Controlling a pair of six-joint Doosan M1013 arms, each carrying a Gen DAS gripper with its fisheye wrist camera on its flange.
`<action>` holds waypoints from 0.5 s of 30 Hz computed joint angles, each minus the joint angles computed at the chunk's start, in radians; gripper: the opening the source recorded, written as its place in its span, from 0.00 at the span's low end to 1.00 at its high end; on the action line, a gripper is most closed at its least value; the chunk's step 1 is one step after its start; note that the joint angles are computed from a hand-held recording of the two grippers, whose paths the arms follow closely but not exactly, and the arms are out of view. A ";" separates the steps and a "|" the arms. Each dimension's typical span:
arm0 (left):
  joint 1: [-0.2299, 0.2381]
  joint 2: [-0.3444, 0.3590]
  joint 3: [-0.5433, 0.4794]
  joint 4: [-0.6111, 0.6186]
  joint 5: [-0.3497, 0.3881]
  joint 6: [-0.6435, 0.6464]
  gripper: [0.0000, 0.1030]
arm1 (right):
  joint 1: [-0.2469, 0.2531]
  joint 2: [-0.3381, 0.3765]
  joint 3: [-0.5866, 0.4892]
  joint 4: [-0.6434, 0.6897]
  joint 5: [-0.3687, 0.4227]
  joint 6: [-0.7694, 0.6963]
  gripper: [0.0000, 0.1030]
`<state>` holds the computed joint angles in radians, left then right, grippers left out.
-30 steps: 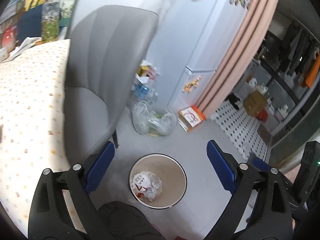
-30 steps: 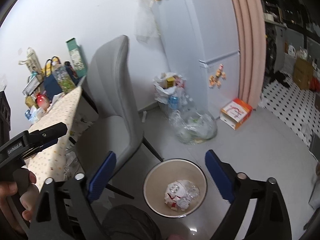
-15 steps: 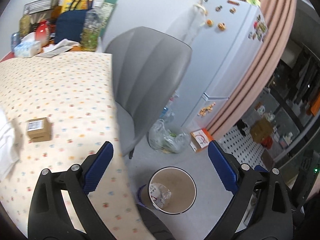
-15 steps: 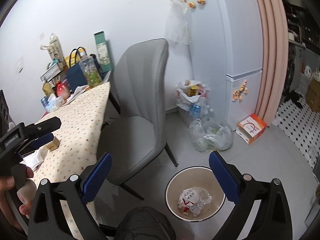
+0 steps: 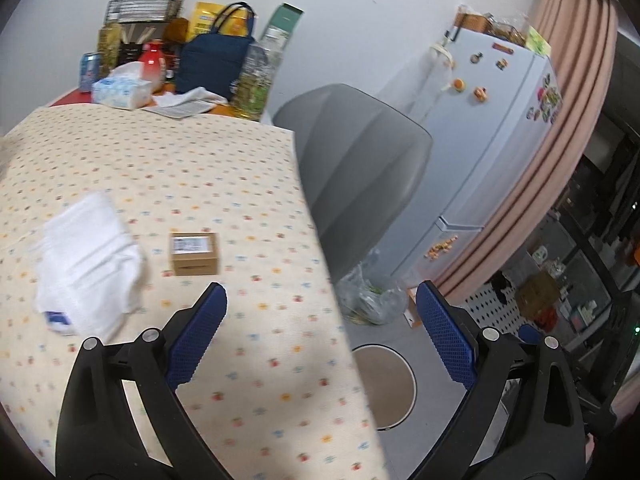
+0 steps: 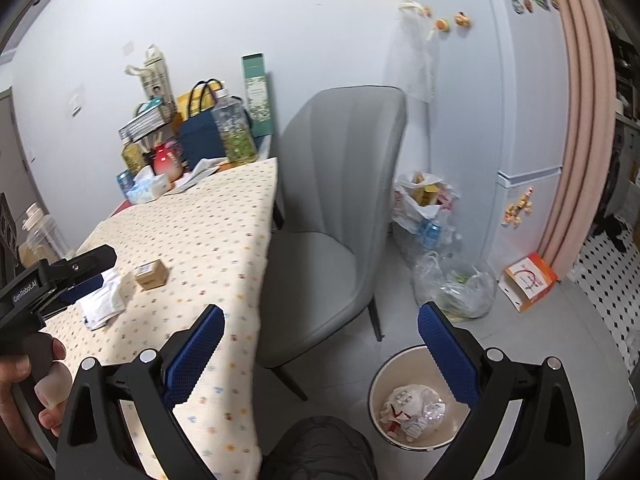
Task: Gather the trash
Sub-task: 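Return both tools to the table toward the white paper mask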
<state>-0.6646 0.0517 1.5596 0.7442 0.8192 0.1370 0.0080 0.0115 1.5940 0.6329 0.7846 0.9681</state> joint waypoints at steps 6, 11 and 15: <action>-0.001 -0.055 0.059 0.048 0.038 -0.073 0.92 | 0.042 -0.004 -0.002 0.020 0.010 -0.030 0.92; -0.002 -0.096 0.105 0.074 0.063 -0.122 0.92 | 0.072 -0.003 -0.008 0.039 0.024 -0.058 0.92; -0.002 -0.129 0.142 0.088 0.088 -0.160 0.92 | 0.102 0.000 -0.013 0.051 0.034 -0.076 0.92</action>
